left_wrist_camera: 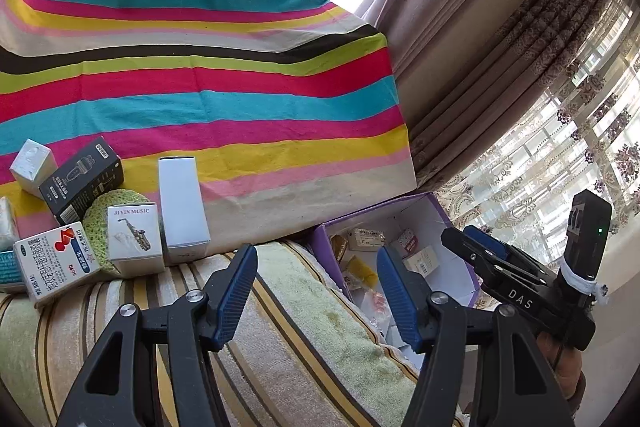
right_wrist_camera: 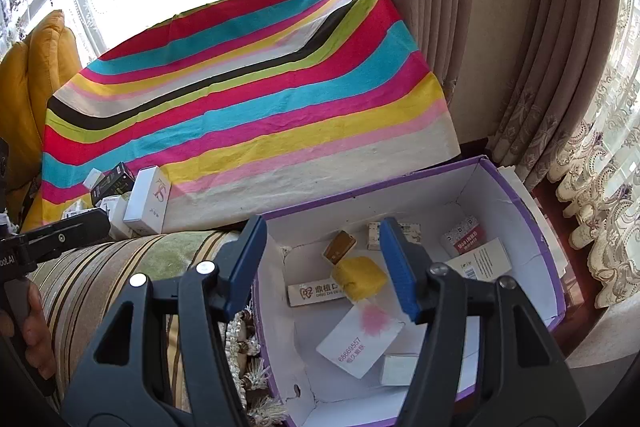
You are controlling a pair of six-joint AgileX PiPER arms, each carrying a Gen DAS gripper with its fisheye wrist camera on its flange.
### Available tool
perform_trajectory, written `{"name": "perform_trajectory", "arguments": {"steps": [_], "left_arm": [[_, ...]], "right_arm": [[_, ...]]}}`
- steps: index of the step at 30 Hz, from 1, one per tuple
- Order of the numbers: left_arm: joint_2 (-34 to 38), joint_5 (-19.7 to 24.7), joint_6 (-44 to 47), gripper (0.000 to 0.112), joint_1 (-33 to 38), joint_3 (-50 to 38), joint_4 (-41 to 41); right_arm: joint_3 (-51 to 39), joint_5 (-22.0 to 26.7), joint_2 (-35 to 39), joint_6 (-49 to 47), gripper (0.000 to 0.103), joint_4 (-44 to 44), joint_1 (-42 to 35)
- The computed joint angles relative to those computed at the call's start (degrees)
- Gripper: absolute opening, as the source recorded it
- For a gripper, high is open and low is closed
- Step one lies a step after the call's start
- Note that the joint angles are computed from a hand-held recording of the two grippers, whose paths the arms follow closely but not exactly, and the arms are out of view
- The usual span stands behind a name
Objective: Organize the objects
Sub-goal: 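Move both open tools back to the pile of boxes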
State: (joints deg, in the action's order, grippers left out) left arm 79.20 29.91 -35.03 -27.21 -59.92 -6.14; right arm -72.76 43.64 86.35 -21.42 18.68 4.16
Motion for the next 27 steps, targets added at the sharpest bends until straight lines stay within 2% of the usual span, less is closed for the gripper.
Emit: {"name": "perform_trajectory", "arguments": {"steps": [7, 18, 27], "left_arm": [[-6.82, 0.6, 0.02, 0.063, 5.88, 5.87, -0.58], [-15.35, 2.68, 9.62, 0.064, 21.16, 14.05, -10.58], [-18.67, 5.79, 17.73, 0.064, 32.75, 17.35, -17.95]], "right_arm": [[-0.5, 0.49, -0.28, 1.38, 0.068, -1.04, 5.11], [-1.45, 0.85, 0.64, 3.79, 0.072, -3.1, 13.63], [-4.13, 1.49, 2.34, 7.16, 0.074, -6.78, 20.81]]}}
